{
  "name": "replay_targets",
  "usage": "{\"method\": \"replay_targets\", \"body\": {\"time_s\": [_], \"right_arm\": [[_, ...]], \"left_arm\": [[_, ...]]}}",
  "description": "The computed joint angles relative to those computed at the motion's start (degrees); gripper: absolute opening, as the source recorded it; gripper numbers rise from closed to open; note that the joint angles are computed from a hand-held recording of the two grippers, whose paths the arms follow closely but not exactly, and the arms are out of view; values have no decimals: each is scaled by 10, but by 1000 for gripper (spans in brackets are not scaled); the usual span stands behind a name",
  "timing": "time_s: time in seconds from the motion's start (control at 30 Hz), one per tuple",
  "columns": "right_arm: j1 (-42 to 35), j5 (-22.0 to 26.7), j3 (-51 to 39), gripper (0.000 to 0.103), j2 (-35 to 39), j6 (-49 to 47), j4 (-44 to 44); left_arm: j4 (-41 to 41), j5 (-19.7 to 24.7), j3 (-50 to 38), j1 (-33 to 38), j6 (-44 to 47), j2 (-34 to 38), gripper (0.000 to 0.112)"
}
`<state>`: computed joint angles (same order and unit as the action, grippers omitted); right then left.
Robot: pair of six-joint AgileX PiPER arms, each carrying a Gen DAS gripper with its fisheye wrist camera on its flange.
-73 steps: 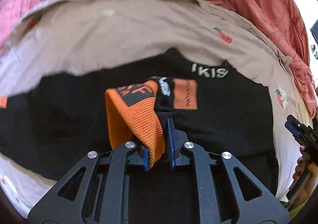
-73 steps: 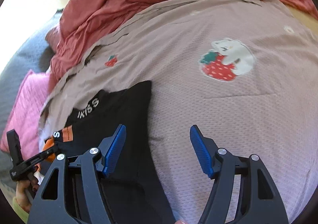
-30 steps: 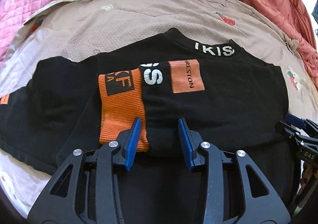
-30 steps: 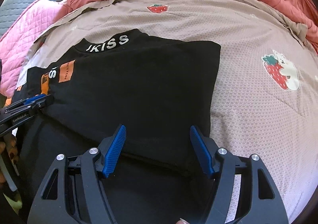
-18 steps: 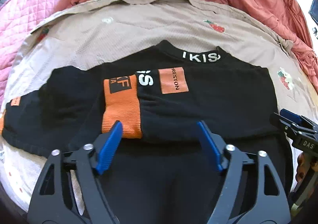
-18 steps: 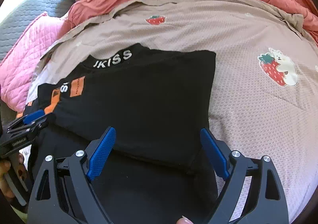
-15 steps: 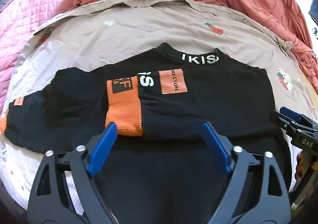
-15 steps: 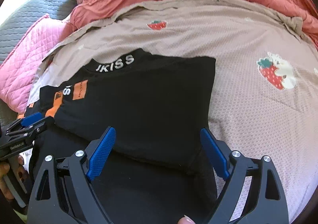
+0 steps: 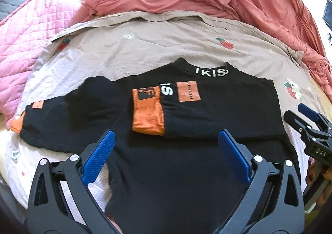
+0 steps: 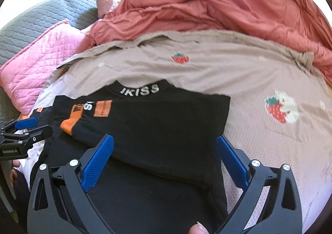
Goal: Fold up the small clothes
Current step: 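Move the left gripper to the other sleeve's orange cuff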
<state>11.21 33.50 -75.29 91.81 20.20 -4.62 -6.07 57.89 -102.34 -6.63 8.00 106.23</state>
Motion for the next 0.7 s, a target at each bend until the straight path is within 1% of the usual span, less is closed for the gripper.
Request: {"method": "replay_targets", "body": {"time_s": [0.13, 0.3, 0.43, 0.53, 0.6, 0.7], "right_arm": [[19, -16, 11, 98, -15, 19, -22], [49, -27, 23, 98, -21, 65, -64], [83, -20, 22, 98, -17, 115, -107], [118, -14, 17, 98, -17, 168, -164], [148, -2, 11, 98, -17, 212, -219], [179, 15, 0, 98, -14, 253, -266]], "left_arm": [[-6, -4, 15, 18, 5, -15, 93], [-18, -7, 27, 45, 19, -26, 93], [-31, -13, 39, 69, 31, -36, 93], [-43, -15, 46, 88, 44, -41, 93], [-52, -16, 50, 101, 53, -43, 93], [-64, -18, 53, 121, 64, -45, 93]]}}
